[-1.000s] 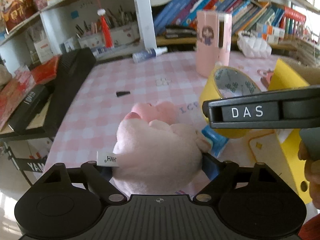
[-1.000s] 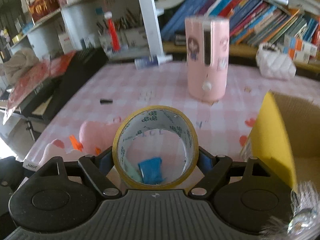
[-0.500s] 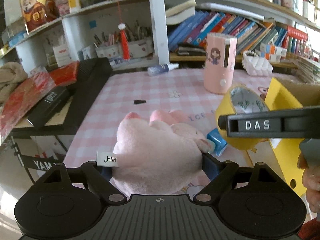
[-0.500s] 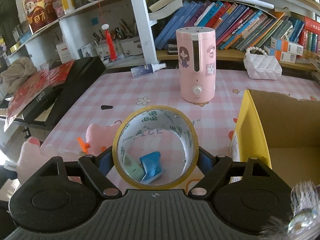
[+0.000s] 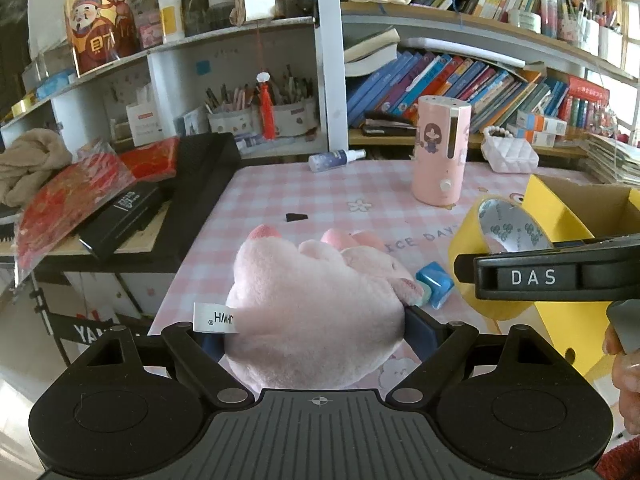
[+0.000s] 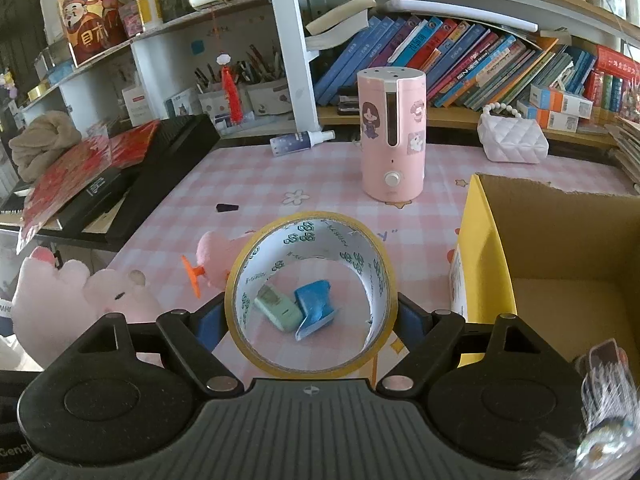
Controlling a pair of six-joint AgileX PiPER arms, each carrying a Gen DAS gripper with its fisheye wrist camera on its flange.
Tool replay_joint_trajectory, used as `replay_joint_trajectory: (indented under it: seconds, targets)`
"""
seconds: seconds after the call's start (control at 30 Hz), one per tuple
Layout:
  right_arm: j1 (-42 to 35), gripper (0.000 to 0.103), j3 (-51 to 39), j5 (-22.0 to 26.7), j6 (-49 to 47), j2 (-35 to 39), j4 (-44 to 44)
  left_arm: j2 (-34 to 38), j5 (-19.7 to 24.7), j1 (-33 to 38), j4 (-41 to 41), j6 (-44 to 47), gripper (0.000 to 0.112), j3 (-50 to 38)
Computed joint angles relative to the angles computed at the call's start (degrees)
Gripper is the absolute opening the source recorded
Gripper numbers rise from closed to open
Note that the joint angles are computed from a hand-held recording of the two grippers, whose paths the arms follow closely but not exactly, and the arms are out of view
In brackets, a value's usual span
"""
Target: Organize objects
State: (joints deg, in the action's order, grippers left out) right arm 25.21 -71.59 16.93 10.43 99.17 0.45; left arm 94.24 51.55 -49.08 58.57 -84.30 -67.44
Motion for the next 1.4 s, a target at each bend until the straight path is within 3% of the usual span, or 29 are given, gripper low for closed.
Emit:
replay_joint_trajectory:
  seconds: [0.2, 0.67, 1.1, 1.4]
  targets:
    - [2.3, 0.082, 4.1, 0.2, 8.8, -3.5, -7.7, -3.3, 0.5, -2.2, 0.6, -2.1, 0.088, 3.9]
    - [12.6, 0.082, 19.0, 3.9, 44.2, -15.9, -35.6, -12.7, 5.5, -13.3, -0.7, -7.1, 0.088, 14.3]
    - [24.6, 0.082, 31.6, 13.9, 70.5, -27.1, -49.2, -15.8, 8.5, -24.1, -2.5, -9.8, 0.088, 18.4]
    - [30.7, 0.082, 37.6, 23.2, 80.0, -34.5, -50.7, -13.7, 5.2, -27.2, -1.8, -9.1, 0.088, 17.0]
